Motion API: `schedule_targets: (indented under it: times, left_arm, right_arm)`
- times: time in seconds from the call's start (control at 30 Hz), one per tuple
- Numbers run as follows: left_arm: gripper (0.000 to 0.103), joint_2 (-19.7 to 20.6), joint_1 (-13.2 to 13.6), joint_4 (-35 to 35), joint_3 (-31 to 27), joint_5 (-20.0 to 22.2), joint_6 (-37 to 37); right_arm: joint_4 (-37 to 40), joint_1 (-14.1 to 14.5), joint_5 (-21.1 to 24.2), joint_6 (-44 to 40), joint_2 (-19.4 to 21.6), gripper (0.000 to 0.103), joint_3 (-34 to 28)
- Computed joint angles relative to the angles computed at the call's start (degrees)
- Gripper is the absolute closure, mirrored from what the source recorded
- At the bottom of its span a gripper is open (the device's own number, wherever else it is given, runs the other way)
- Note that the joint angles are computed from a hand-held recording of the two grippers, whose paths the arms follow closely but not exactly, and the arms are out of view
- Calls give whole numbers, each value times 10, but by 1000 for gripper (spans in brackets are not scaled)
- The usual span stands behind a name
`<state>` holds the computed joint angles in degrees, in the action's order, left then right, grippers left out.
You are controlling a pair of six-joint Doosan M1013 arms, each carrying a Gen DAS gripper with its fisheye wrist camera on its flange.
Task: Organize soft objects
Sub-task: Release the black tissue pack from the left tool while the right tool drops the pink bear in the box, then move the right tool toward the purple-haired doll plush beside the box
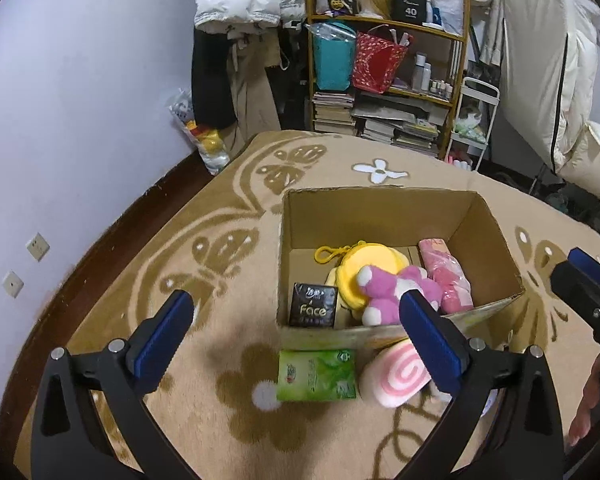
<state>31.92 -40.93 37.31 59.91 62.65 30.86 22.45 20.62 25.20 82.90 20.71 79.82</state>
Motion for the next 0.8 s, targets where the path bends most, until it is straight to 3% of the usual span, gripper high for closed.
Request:
schedule_targets:
  times: [0.27, 0.53, 0.8]
  left_arm:
    - [1, -10, 5, -13, 19, -3, -12]
    - [1, -3, 15, -79, 18, -10, 9]
    - [1, 16, 15, -87, 2, 30, 24]
  right_arm:
    - [-42, 4, -10, 44, -19, 0, 24]
    - [-71, 0, 5, 85, -26, 0, 41]
    - [-93, -4, 14, 127, -23, 0, 55]
